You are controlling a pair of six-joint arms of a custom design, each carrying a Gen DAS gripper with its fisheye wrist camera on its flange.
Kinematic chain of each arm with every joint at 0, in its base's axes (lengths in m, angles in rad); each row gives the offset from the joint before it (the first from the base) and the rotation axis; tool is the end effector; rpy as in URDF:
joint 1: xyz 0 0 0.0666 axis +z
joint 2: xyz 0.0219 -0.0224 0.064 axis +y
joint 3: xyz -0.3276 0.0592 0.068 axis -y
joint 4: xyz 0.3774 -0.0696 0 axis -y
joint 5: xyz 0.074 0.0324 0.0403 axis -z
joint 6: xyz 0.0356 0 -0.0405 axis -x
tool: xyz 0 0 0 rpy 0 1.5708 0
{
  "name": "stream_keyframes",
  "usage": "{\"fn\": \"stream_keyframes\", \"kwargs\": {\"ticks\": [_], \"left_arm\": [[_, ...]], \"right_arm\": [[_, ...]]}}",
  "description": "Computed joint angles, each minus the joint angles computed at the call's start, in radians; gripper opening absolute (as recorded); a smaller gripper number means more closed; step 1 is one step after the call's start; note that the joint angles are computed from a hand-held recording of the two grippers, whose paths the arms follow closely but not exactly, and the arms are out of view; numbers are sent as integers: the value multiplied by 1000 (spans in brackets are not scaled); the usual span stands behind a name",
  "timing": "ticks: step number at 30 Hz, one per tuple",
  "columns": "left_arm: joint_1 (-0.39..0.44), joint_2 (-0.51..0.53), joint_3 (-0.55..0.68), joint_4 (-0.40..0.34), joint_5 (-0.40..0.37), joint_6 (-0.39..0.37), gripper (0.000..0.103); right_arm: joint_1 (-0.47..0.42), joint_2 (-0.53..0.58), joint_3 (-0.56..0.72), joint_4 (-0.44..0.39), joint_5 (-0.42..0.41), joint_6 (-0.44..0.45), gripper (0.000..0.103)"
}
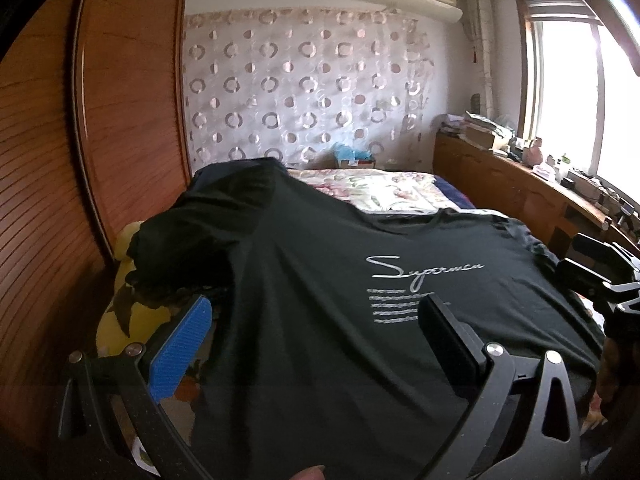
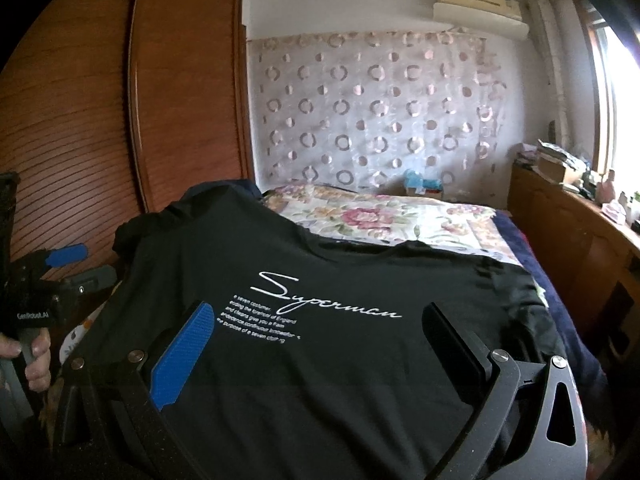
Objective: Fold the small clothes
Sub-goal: 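Move the left gripper to the shirt side nearest it and grasp it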
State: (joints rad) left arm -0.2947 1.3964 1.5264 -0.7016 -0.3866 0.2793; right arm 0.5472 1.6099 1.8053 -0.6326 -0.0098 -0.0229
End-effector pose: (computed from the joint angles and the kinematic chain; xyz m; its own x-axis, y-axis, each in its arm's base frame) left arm 0.4785 -0.1316 0.4559 -0.4881 -0.1187 -0.8647 -0.1758 0.9838 -0.0358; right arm 0.4886 0.2976 0.4820 -0.3736 -0.2008 -0.9056 -0.5194 0.8541 0.0249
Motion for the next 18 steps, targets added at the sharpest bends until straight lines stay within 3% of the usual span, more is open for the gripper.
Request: {"fn": "stream_keyframes", "kwargs": {"ticks": [12, 18], "left_arm": [[141, 75, 90, -68, 45, -58, 103], [206, 132, 172, -103, 87, -46, 100]], "right_arm": [[-50, 213, 306, -166, -153, 91, 103], [-76, 352, 537, -302, -204, 123, 103]]}}
